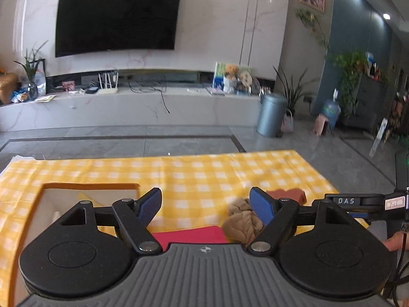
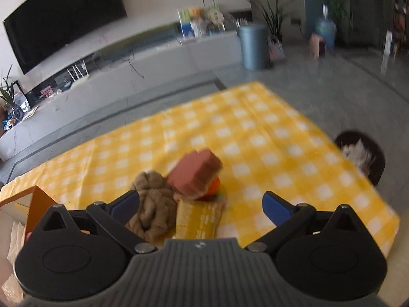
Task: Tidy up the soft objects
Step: 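Move both tools back over the brown towel and pink sponge, then grasp the yellow snack packet with the right tool while the left tool grasps the brown towel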
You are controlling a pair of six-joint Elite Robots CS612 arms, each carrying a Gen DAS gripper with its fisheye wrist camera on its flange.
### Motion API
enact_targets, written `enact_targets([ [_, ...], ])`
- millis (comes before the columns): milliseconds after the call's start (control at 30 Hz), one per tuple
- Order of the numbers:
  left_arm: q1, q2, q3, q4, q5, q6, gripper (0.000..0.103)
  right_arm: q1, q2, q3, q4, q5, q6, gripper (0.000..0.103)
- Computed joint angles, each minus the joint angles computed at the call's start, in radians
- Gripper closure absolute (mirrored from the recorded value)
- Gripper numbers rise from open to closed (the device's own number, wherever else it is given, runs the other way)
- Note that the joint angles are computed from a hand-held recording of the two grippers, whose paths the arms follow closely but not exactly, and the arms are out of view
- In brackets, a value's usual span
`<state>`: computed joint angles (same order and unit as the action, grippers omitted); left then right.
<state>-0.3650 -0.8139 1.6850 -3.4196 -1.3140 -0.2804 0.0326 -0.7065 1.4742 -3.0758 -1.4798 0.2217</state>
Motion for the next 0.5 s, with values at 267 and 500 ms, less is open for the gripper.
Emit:
enact_targets([
  [267, -0.006, 0.092, -0.146, 0.168, -0.004, 0.055, 0.011, -0.01, 0.112, -0.158, 0.269, 0.115, 0.041, 0.01],
  [500, -0.001, 0.127, -0.238, 0.343, -0.025, 0.031, 0.011, 0.005, 0.148, -0.216, 0.363, 0.095, -0.003, 0.011],
])
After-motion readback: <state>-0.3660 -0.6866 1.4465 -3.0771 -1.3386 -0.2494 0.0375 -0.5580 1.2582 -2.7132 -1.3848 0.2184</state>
